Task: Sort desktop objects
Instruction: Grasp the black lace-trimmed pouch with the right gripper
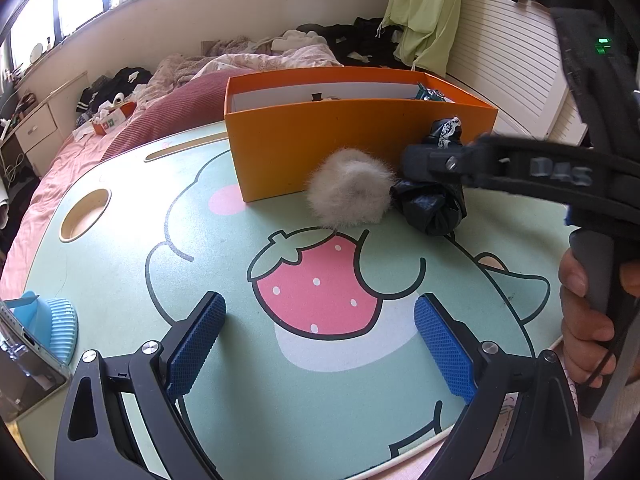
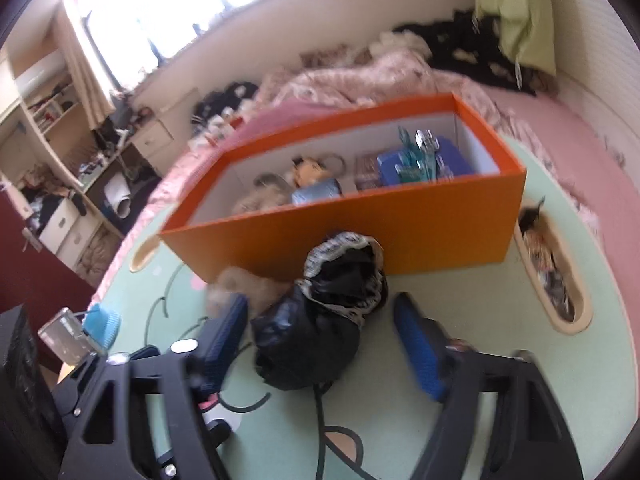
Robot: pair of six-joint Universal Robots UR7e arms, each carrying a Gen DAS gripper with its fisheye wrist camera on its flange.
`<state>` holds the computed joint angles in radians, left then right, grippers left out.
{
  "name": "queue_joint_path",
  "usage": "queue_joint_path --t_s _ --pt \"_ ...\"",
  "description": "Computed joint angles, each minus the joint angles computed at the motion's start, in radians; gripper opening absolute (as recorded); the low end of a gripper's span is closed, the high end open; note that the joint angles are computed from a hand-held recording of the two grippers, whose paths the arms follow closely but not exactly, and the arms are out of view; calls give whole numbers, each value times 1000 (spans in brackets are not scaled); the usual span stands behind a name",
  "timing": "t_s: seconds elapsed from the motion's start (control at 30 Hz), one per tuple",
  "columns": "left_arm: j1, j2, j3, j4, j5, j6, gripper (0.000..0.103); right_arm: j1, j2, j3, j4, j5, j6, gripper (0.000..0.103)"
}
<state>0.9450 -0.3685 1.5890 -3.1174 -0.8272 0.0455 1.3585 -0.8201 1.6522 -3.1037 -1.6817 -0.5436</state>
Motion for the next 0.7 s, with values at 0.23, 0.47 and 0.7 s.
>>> queue_joint_path --t_s 0.23,0.47,0.7 --pt "0 -1 1 -1 0 0 95 -11 -17 19 12 41 -13 37" --pt "1 -1 4 -4 0 1 95 -50 -97 167 -186 134 -70 37" --pt "3 -12 -18 61 -20 -41 95 -92 -152 250 -285 194 -68 37"
